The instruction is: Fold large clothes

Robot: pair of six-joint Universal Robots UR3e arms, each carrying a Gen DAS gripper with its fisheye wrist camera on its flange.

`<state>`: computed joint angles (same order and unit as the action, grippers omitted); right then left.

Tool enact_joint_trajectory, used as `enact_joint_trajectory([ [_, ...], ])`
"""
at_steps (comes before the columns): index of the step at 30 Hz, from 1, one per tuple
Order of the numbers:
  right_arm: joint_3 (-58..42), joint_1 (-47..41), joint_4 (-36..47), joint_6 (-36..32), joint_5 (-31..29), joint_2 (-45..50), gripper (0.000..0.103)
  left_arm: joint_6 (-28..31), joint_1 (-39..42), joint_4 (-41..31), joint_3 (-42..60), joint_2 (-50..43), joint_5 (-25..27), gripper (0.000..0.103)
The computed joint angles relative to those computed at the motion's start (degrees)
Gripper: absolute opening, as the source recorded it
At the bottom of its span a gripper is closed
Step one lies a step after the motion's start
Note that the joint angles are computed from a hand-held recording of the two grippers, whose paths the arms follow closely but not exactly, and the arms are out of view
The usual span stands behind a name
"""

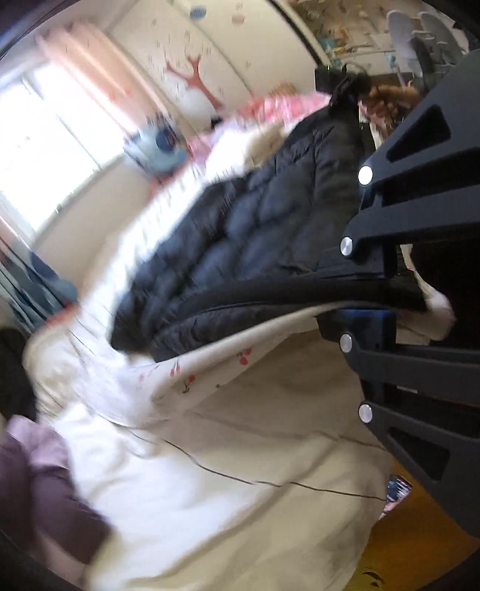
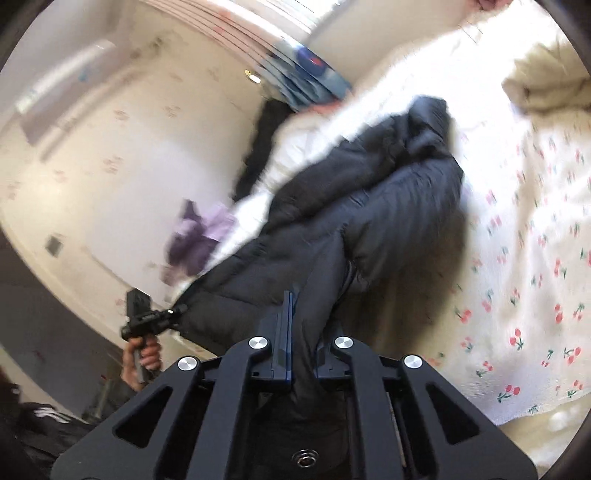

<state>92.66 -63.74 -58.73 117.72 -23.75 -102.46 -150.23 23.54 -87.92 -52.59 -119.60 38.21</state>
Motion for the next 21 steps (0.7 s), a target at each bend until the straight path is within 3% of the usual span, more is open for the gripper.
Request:
enact_joint_trajectory([
  [2, -7.0, -3.5, 16.6, -11.6, -0.7, 0.4, 0.007, 4.5, 2.0, -6.9, 0.8, 2.8, -2.4, 0.011],
  [5, -9.5, -6.7, 25.4, -19.2, -6.2, 0.1, 0.008, 9.8, 3.4, -13.2, 1.5, 4.3, 0.9, 0.011],
  [8, -1.2, -8.7, 18.3, -16.3, -14.8, -1.7, 0.019, 11.0, 2.5, -12.8, 1.4, 0.6, 10.5, 0.011],
  [10, 5.2, -11.4, 14.3, -15.4, -18.8, -1.9, 0.041, 9.7, 3.1, -9.7, -1.7, -0.5, 14.3, 0.011],
  [11, 8.6, -14.0, 12.9, -15.5, -20.3, -2.3, 0.048, 10.3, 4.4, -10.5, -2.5, -1.3, 13.5, 0.011],
  [13, 12.0, -18.5, 14.1, -18.4, -21.5, -1.4, 0.058, 11.8, 7.0, -10.4, -5.5, -1.1, 9.8, 0.029],
  [14, 12.8, -19.7, 14.7, -19.1, -21.7, -0.9, 0.06, 11.1, 8.0, -8.0, -7.7, -0.6, 9.0, 0.064],
  [15, 13.6, -20.4, 14.8, -19.4, -21.9, -0.6, 0.064, 9.2, 8.5, -3.2, -11.0, 0.4, 8.7, 0.081],
  [16, 14.0, -20.7, 14.9, -19.8, -22.0, 0.0, 0.067, 7.5, 8.8, 0.4, -12.8, 0.4, 8.2, 0.082],
  [19, 15.2, -19.5, 13.4, -19.2, -22.0, 1.0, 0.072, 6.6, 7.7, 1.3, -12.0, -2.5, 8.1, 0.082],
  [20, 15.7, -18.5, 12.9, -18.9, -22.0, 1.1, 0.072, 3.8, 7.4, 5.6, -14.6, -0.8, 8.6, 0.082],
  [21, 16.0, -18.0, 12.3, -18.4, -22.2, 1.0, 0.072, 4.0, 8.6, 7.8, -18.1, 1.4, 5.0, 0.082],
])
